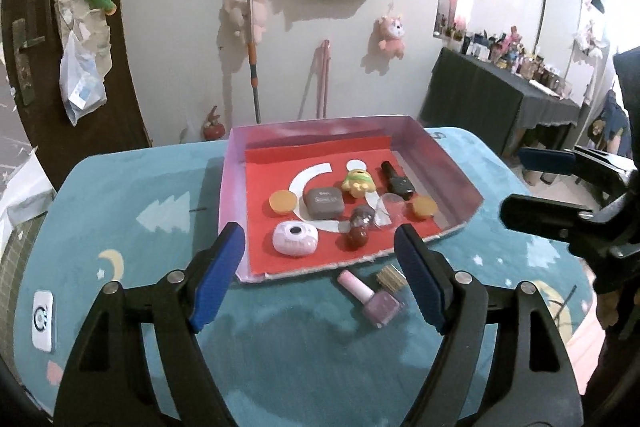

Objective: Organize rigid objects
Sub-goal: 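Withdraw both tools from the box back over the table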

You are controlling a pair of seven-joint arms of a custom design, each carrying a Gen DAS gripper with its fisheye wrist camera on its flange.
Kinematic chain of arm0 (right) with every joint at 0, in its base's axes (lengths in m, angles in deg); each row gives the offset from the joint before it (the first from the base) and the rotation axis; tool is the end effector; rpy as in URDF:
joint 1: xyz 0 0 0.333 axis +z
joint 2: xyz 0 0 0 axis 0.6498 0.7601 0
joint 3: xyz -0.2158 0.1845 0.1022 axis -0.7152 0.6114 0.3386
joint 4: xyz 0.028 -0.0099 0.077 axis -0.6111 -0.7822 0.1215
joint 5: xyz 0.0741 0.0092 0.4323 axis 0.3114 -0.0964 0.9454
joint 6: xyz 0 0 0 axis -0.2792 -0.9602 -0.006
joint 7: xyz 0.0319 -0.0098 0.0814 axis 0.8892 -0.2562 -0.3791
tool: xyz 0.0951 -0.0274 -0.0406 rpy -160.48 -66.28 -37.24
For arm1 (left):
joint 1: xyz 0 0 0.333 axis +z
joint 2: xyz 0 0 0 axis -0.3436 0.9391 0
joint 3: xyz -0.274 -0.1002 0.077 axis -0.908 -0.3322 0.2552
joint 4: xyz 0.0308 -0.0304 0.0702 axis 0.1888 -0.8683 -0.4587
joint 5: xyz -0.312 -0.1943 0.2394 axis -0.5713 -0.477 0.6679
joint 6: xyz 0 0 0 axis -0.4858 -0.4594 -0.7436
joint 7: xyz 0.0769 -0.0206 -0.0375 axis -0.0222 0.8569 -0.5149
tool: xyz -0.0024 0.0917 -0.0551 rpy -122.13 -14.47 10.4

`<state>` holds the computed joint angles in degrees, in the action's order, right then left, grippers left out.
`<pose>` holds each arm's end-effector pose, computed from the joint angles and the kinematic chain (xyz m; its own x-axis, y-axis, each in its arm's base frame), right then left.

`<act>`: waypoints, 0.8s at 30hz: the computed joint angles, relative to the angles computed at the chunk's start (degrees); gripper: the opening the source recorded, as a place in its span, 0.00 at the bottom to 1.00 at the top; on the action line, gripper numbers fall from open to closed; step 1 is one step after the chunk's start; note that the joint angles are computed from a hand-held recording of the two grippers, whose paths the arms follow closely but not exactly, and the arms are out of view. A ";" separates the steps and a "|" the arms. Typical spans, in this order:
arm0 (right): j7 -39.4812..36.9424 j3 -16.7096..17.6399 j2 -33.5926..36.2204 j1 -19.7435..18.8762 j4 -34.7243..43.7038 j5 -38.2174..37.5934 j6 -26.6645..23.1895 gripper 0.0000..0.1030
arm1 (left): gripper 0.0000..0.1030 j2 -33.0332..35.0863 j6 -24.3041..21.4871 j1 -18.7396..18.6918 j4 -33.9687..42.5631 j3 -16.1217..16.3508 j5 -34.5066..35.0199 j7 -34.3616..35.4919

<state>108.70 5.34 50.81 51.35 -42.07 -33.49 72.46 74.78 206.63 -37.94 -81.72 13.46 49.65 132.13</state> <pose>0.4972 0.2369 0.5611 0.1564 -0.9821 -0.1052 -0.6611 -0.0250 -0.7499 0.5442 -0.3499 0.5415 -0.4960 -0.8662 0.0601 -0.5701 0.2727 -0.7750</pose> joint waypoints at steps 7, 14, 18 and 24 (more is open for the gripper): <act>12.62 7.12 -8.57 -6.02 -9.43 -6.35 3.63 0.99 | 0.75 -4.68 7.89 -1.10 -9.35 0.76 -2.25 -2.55; 24.21 14.90 -12.58 -13.18 -15.02 -12.01 6.07 1.00 | 0.81 -4.33 11.05 -2.09 -13.58 1.10 0.01 -6.16; 29.32 17.87 -12.27 -16.66 -17.06 -13.58 8.71 1.00 | 0.81 -2.58 12.25 -1.61 -14.03 0.66 3.10 -10.09; 33.28 19.42 -9.76 -18.63 -18.04 -15.35 8.19 1.00 | 0.81 -0.04 11.11 0.45 -13.11 -0.38 16.64 -22.61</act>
<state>141.98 24.76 41.05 32.72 -60.11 -48.84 80.66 74.74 217.74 -37.49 -94.83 13.08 66.29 109.52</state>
